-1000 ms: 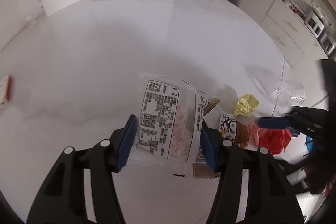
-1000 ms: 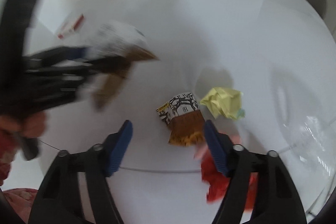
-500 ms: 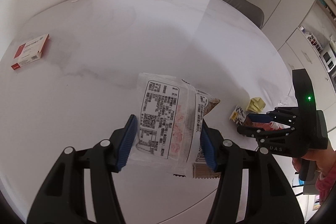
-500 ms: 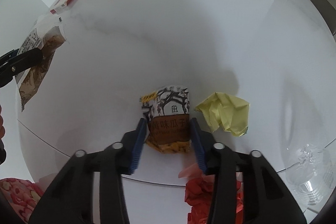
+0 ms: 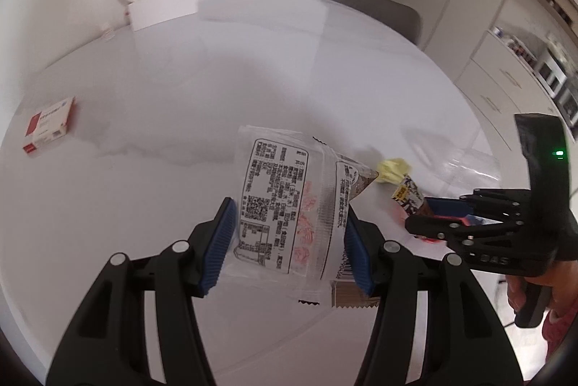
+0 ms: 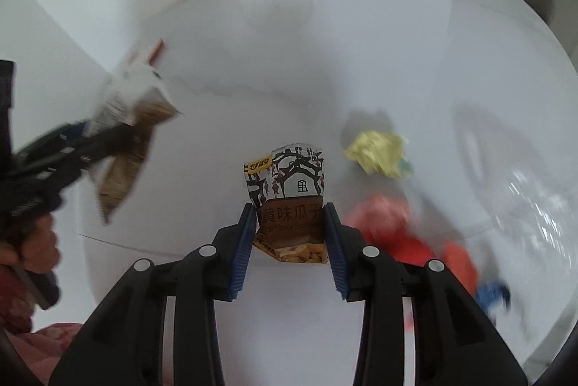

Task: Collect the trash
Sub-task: 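Carry both snack packets to the wastebasket and open both tools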

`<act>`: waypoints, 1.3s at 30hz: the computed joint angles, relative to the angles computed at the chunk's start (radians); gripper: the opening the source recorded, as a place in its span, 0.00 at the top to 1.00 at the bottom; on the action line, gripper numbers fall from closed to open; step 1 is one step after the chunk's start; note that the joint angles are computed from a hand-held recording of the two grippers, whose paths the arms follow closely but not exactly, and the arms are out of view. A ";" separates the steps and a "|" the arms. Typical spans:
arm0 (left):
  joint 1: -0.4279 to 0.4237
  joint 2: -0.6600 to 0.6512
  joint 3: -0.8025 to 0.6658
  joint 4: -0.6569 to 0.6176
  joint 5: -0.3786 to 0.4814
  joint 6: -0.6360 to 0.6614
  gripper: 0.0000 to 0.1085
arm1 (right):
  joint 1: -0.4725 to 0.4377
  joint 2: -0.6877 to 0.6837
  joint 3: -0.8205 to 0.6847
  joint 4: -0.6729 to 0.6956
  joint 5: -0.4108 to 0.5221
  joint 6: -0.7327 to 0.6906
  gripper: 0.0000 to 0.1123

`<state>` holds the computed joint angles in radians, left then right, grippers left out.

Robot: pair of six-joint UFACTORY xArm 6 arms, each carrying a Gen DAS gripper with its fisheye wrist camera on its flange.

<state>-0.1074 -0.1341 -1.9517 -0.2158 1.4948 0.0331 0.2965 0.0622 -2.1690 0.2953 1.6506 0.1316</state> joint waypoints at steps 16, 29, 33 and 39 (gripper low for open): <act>-0.604 0.120 -0.177 -0.077 0.039 -0.125 0.49 | -0.918 -0.736 0.586 0.130 0.266 -0.246 0.65; -0.886 0.429 -0.548 0.089 0.205 -0.210 0.49 | -1.219 -0.842 1.072 0.060 0.185 -0.494 0.59; -0.929 0.436 -0.533 0.117 0.202 -0.237 0.49 | -1.235 -0.847 1.112 -0.012 0.171 -0.509 0.41; -0.954 0.420 -0.454 0.112 0.151 -0.264 0.49 | -1.388 -0.838 1.013 0.011 0.234 -0.598 0.24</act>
<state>-1.0611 0.2862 -2.4056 -0.1039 1.6463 -0.2309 -1.0918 -0.7753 -1.1561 0.3062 1.8848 -0.4666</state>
